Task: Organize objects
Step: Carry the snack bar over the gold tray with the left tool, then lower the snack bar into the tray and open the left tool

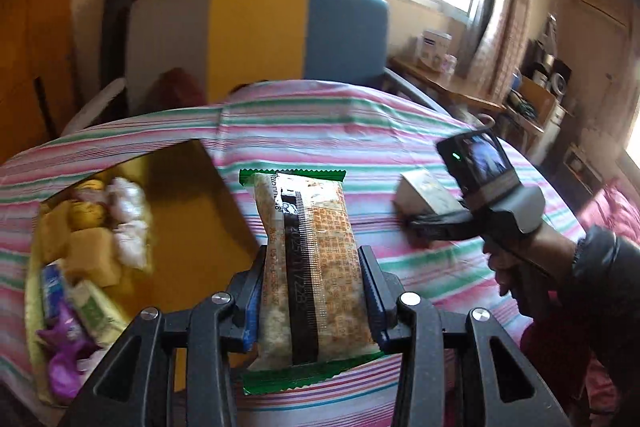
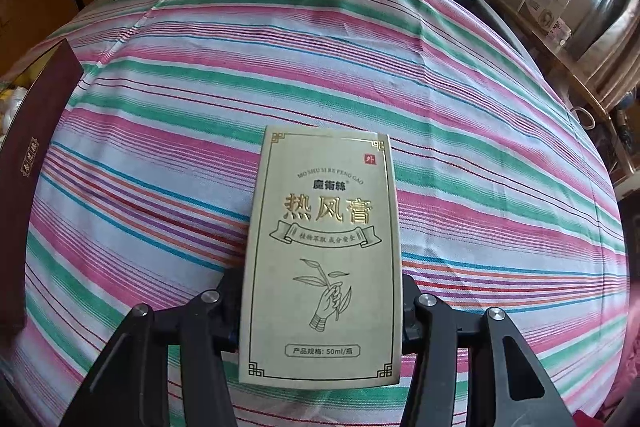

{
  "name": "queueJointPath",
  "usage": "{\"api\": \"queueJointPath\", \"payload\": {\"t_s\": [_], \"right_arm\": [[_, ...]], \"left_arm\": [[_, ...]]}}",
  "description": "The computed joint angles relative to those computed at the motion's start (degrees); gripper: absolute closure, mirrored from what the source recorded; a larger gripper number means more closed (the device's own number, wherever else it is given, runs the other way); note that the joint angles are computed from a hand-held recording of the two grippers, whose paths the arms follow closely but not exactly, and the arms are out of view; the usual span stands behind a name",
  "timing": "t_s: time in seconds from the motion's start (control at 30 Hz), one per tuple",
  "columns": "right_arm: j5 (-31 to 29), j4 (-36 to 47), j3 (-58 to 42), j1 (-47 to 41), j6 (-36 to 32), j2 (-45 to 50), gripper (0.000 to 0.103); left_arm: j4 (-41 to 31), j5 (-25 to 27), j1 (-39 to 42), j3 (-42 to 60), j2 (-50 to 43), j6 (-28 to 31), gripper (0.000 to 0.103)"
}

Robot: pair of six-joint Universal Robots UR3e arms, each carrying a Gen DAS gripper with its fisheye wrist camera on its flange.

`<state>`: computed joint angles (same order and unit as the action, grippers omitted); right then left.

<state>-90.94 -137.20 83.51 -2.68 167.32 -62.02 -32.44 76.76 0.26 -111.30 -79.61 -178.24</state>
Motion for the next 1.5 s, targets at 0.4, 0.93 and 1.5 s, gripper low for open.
{"api": "queueJointPath", "payload": {"t_s": [0.4, 0.93, 1.5], "right_arm": [[-2.9, -3.7, 1.6, 1.9, -0.9, 0.5, 0.051], [-2.8, -4.1, 2.1, 1.9, -0.7, 0.2, 0.05], [-5.3, -4.5, 2.1, 3.1, -2.0, 0.1, 0.05]], "left_arm": [[-2.8, -0.5, 13.6, -7.9, 11.1, 3.3, 0.061], [-13.2, -14.1, 32.3, -12.2, 16.3, 8.3, 0.061], [-25.0, -21.4, 43.0, -12.7, 19.0, 11.6, 0.061]]}}
